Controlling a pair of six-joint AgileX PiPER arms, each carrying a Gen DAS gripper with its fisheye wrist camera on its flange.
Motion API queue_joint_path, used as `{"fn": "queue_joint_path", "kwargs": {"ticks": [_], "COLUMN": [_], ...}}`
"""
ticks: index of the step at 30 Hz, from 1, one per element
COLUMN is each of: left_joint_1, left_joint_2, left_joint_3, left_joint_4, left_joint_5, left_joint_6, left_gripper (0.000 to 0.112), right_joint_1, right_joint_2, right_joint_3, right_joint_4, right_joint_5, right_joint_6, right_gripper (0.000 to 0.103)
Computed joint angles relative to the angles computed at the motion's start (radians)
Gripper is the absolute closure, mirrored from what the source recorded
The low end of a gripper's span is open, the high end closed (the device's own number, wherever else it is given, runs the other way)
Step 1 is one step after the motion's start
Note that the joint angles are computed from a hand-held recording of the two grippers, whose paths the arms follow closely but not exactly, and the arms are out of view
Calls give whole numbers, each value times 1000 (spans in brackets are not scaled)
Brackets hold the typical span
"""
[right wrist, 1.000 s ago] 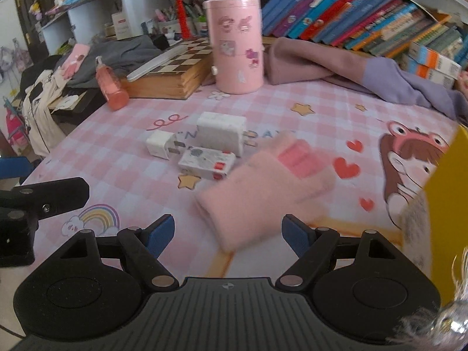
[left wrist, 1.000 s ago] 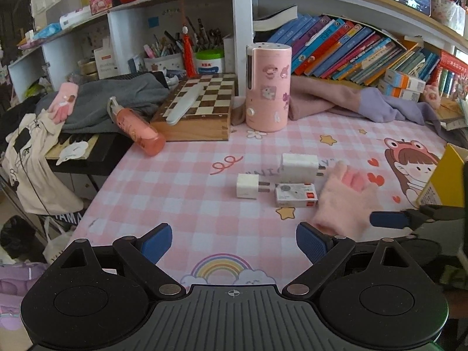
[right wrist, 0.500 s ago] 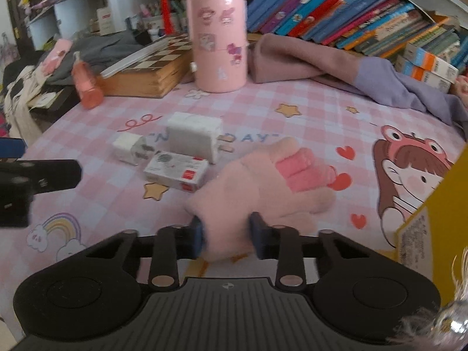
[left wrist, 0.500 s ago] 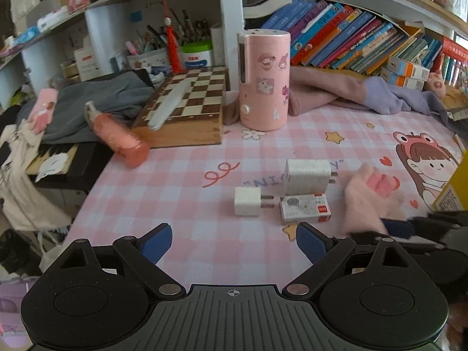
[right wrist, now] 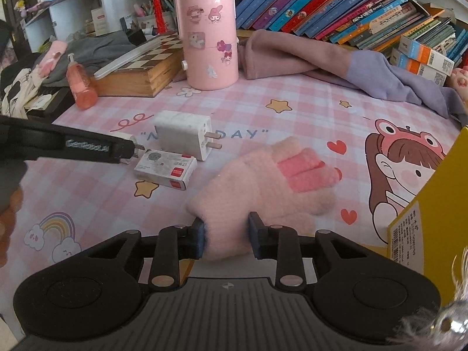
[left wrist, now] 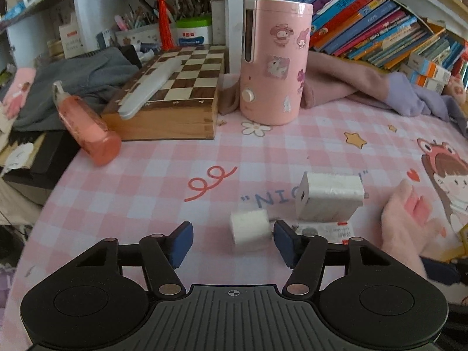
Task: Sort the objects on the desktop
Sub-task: 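Grasp the pink glove with the right tool while the left tool grasps a white charger, then lift the pink glove with the right tool while the left tool lifts the white charger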
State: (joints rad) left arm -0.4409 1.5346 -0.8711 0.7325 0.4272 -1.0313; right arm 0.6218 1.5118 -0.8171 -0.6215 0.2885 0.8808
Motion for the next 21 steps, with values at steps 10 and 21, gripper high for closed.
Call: {"fn": "queue_joint_path", "kwargs": {"ticks": [10,21], "left_joint_1": [9,-15], "left_joint_2": [15,-178], "left_joint_3": [5,94], "left_joint_4": [-32,-93], "left_joint_5": [-36,-4], "left_joint_6": [25,58], "left_gripper": [76,76], "right_joint_1": [-3,12], "right_joint_2": [5,-50], "right_joint_3": [-6,11], "right_joint_4": [29,13], "right_joint_5": [-1,22], "right_joint_6": [-53,24], "right_gripper": [75,82]}}
